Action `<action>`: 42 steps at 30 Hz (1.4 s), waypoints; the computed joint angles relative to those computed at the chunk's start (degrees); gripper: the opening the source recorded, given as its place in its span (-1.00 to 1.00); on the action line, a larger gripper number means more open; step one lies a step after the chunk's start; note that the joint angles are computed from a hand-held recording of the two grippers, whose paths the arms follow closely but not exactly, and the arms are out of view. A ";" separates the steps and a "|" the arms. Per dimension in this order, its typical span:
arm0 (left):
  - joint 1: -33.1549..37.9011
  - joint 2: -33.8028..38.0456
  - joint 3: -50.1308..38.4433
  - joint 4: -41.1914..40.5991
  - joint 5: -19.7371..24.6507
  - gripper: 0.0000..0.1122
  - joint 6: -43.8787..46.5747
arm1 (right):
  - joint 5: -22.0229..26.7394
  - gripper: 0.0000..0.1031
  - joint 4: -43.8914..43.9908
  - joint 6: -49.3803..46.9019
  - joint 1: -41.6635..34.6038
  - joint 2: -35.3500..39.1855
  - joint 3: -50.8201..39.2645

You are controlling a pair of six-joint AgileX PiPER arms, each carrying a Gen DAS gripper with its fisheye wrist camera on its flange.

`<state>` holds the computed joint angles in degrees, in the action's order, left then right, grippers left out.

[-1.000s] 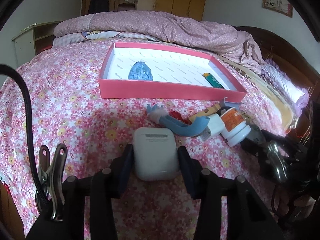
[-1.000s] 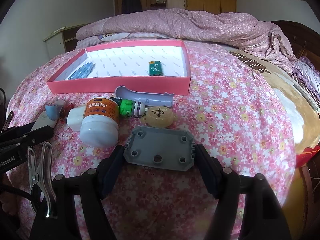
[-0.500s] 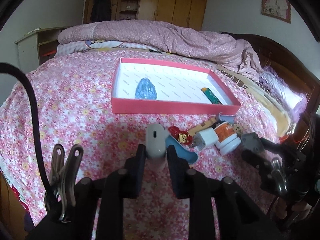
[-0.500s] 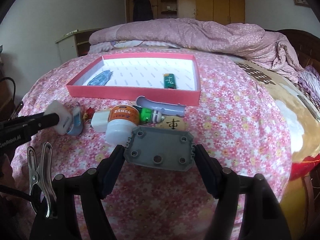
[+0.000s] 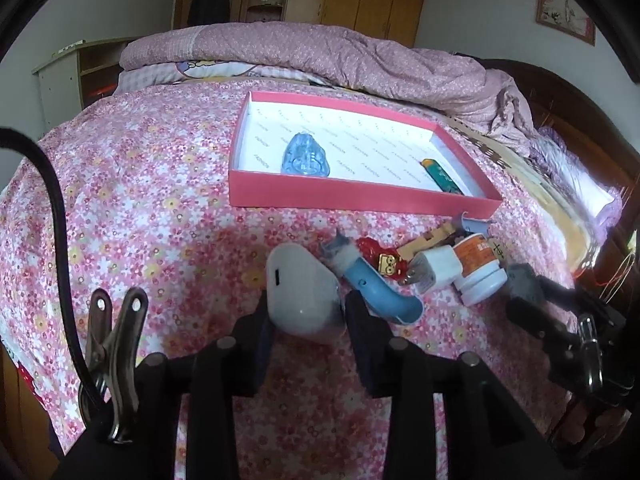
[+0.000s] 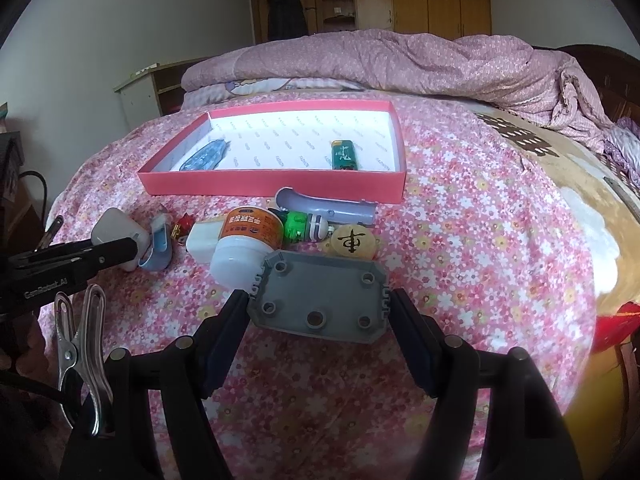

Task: Organize rigid objects
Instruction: 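Grasp the grey plastic plate with the right tool while the left tool grasps the white earbud case, then carry plate and case into the tray and open both tools to release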

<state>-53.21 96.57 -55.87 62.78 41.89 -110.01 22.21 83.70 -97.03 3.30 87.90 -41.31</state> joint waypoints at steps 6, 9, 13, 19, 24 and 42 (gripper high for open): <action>-1.02 -2.53 1.32 2.81 -0.75 -0.61 -1.17 | 2.05 0.40 0.31 -0.34 -0.77 -0.24 -0.06; -1.18 -3.27 1.11 2.88 -0.25 -0.61 -0.81 | 2.59 0.40 0.71 -1.18 -0.60 -1.00 0.18; -0.39 -4.57 0.80 2.71 -1.43 -0.61 -0.36 | 4.04 0.40 -2.27 1.70 -0.40 -1.53 -0.65; 0.34 -4.91 -2.52 2.37 1.46 -0.61 4.13 | 6.41 0.40 -6.87 6.91 0.21 -2.01 -3.88; 2.89 -3.50 -6.47 0.25 1.12 -0.61 10.16 | 7.42 0.40 -13.13 14.98 1.59 -0.02 -9.22; 14.30 10.97 -30.99 -14.36 0.19 -0.61 35.73 | 13.12 0.40 -36.79 44.38 5.73 19.17 -41.41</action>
<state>-38.91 107.54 -86.86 48.42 42.08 -74.28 35.32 46.91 -52.65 9.04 107.07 -82.72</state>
